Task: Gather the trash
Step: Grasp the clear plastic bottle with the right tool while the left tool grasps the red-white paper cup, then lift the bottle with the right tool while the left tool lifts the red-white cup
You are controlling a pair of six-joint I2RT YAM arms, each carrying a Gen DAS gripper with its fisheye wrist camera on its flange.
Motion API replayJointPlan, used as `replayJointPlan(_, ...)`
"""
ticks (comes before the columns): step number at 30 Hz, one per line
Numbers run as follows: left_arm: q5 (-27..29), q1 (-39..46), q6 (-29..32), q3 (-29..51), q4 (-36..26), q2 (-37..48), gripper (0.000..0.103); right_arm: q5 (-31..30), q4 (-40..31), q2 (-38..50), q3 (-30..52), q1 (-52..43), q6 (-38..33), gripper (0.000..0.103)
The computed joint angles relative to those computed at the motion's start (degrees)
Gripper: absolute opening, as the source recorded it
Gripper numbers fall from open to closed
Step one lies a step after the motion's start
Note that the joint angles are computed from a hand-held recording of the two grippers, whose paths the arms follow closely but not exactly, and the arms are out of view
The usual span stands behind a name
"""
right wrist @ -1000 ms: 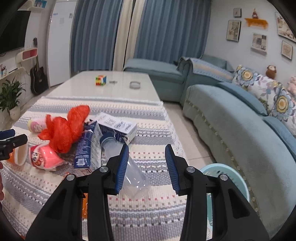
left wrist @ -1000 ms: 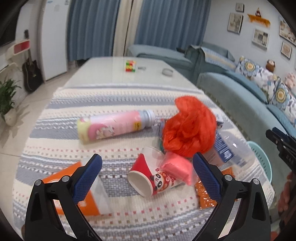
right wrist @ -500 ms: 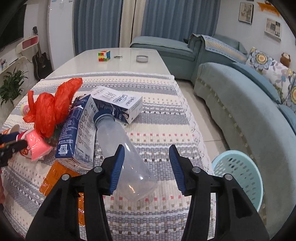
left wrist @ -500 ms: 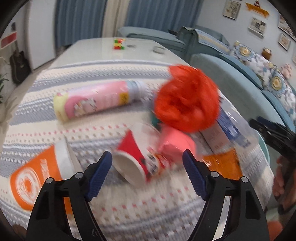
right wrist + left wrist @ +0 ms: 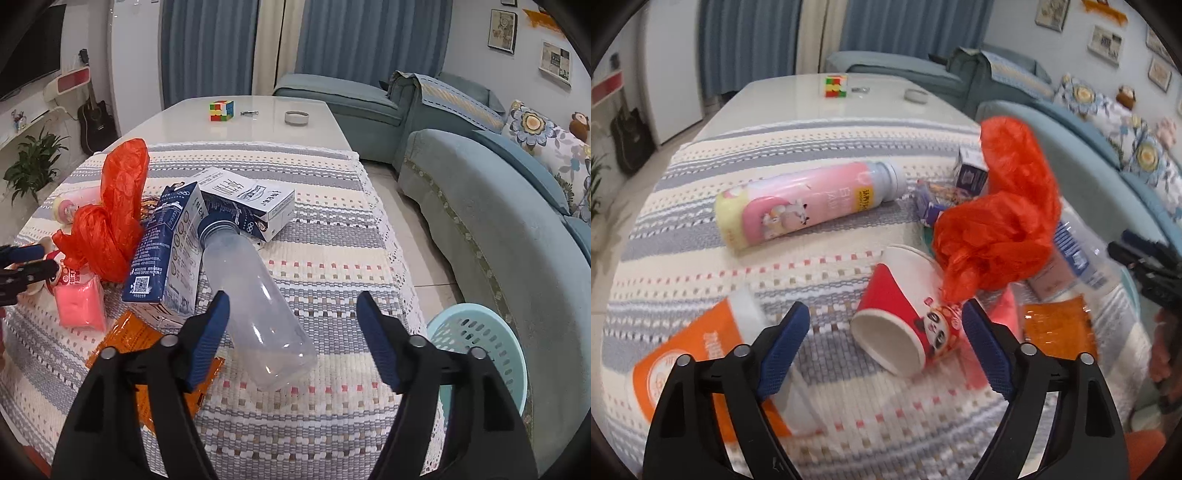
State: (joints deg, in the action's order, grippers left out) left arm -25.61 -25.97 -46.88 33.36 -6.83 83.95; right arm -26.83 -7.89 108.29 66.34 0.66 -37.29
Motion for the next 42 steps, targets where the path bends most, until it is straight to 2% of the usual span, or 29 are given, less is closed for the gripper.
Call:
replayJointPlan(2, 0.03, 0.65, 2.31, 1.96, -0.48, 2.53, 0.084, -0.52, -0.87, 0.80, 0.94, -0.10, -0.63, 0.077)
replayJointPlan(4, 1.27, 1.03, 3.88, 3.59, 0.25, 4.55, 0.084, -0.96, -2.16, 2.16, 2.43, -0.09, -1.16, 0.078)
replayJointPlan(11, 1.03, -0.17, 3.36, 7.27, -2.23, 9.23, 0.084, -0.68, -5.91, 6.12, 6.98, 1.03, -0.73, 0.080)
replayJointPlan(14, 3.50, -0.32, 3.25, 6.74, 0.53, 9.28, 0.079, -0.42, -7.23, 7.23, 8.25, 2.21, -0.53, 0.080)
replayJointPlan(15, 5.00, -0.46, 3.39, 6.10, 2.25, 9.09, 0.078, 0.03, -7.69, 7.59, 8.61, 2.83, -0.76, 0.080)
replayJointPlan(19, 4.60, -1.78, 2.50, 6.01, 3.12, 9.94, 0.077, 1.60, -7.38, 8.14, 8.58, 4.55, -1.34, 0.080)
replayJointPlan(27, 2.86, -3.18, 0.96, 7.98, 0.38, 11.24, 0.073, 6.79, -6.07, 8.55, 8.70, 7.21, -0.27, 0.080)
replayJointPlan(28, 2.25, -3.65, 0.49, 7.58, 0.36, 10.56, 0.072, 6.97, -5.52, 8.29, 8.22, 7.25, -0.23, 0.074)
replayJointPlan(29, 1.43, -4.73, -0.55, 7.17, -0.08, 9.64, 0.069, 6.17, -6.27, 8.12, 8.23, 7.18, -0.78, 0.053)
replayJointPlan(30, 0.97, -5.14, -1.06, 6.61, -0.10, 8.64, 0.067, 6.69, -5.63, 7.27, 7.25, 7.40, -1.02, 0.048)
replayJointPlan(33, -2.52, -7.28, -3.81, 4.55, -1.43, 3.59, 0.065, 7.87, -1.20, 4.14, 3.02, 7.11, -1.17, 0.044)
replayJointPlan(38, -8.73, -11.37, -6.88, 3.17, -5.91, -6.52, 0.064, 0.67, -7.16, -0.85, 3.40, 3.01, -0.50, 0.044)
replayJointPlan(39, -10.06, -12.44, -7.18, 3.57, -6.95, -8.02, 0.033, -0.02, -7.74, -1.73, 3.39, 2.51, -0.35, 0.044)
replayJointPlan(40, -8.95, -12.49, -6.53, 3.95, -7.39, -10.24, 0.027, -1.31, -8.99, -2.80, 3.72, 1.55, -0.34, 0.044)
replayJointPlan(41, -8.63, -12.61, -6.98, 5.01, -8.24, -10.52, 0.012, -2.93, -10.31, -3.99, 3.98, 0.33, -0.41, 0.044)
replayJointPlan(42, -8.57, -12.92, -7.73, 5.94, -9.70, -11.22, 0.006, -4.07, -11.20, -4.92, 4.28, -0.64, -0.47, 0.044)
